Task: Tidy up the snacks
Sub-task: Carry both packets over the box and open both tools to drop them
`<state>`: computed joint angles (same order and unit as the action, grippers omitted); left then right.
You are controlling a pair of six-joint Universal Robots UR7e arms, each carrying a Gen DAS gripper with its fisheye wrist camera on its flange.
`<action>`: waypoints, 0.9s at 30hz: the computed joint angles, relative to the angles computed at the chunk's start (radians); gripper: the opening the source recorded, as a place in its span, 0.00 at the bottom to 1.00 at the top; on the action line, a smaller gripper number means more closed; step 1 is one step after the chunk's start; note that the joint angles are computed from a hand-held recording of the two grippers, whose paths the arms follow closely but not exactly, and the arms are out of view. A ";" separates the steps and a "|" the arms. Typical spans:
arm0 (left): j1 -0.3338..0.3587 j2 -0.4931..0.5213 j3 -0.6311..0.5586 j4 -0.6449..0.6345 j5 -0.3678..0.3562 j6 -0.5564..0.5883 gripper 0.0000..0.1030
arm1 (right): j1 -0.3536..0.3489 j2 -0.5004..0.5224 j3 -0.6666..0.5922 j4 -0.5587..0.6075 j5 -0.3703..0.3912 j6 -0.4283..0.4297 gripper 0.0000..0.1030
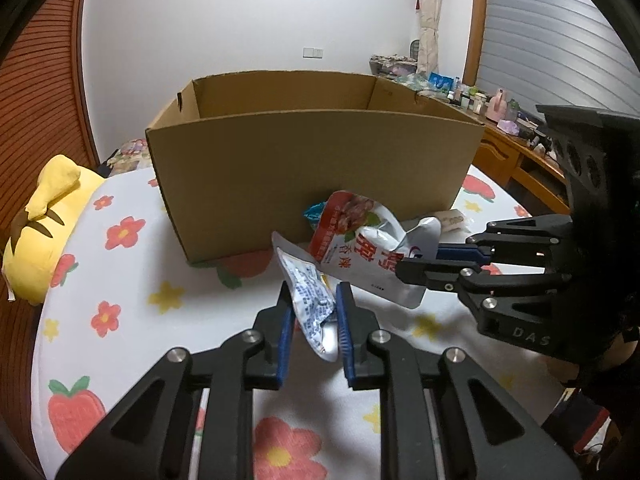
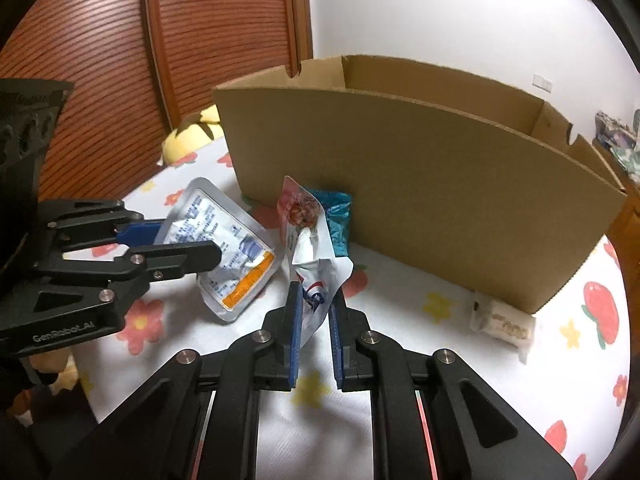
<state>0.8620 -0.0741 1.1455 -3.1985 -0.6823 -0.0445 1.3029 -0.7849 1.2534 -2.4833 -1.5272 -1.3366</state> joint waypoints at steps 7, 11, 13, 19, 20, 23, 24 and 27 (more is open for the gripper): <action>-0.025 -0.017 0.021 -0.028 0.016 0.017 0.17 | -0.004 -0.043 0.027 0.008 0.045 -0.001 0.10; -0.039 -0.028 0.028 -0.049 0.023 0.041 0.17 | -0.004 -0.070 0.044 0.001 0.072 -0.007 0.10; -0.046 -0.032 0.031 -0.056 0.025 0.049 0.17 | -0.003 -0.081 0.053 -0.011 0.084 -0.012 0.10; -0.065 -0.041 0.029 -0.081 0.030 0.087 0.17 | -0.004 -0.108 0.063 -0.028 0.123 -0.017 0.10; -0.068 -0.040 0.026 -0.085 0.037 0.095 0.17 | -0.002 -0.111 0.065 -0.034 0.129 -0.017 0.10; -0.074 -0.040 0.015 -0.094 0.044 0.116 0.17 | -0.001 -0.125 0.072 -0.046 0.148 -0.019 0.10; -0.076 -0.040 0.013 -0.097 0.047 0.121 0.17 | 0.000 -0.128 0.073 -0.049 0.152 -0.018 0.10; -0.082 -0.038 -0.005 -0.104 0.053 0.147 0.17 | 0.005 -0.134 0.070 -0.053 0.161 -0.014 0.10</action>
<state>0.7796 -0.1123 1.1404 -3.3026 -0.6294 0.1023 1.3076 -0.9188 1.3235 -2.5361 -1.3661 -1.3510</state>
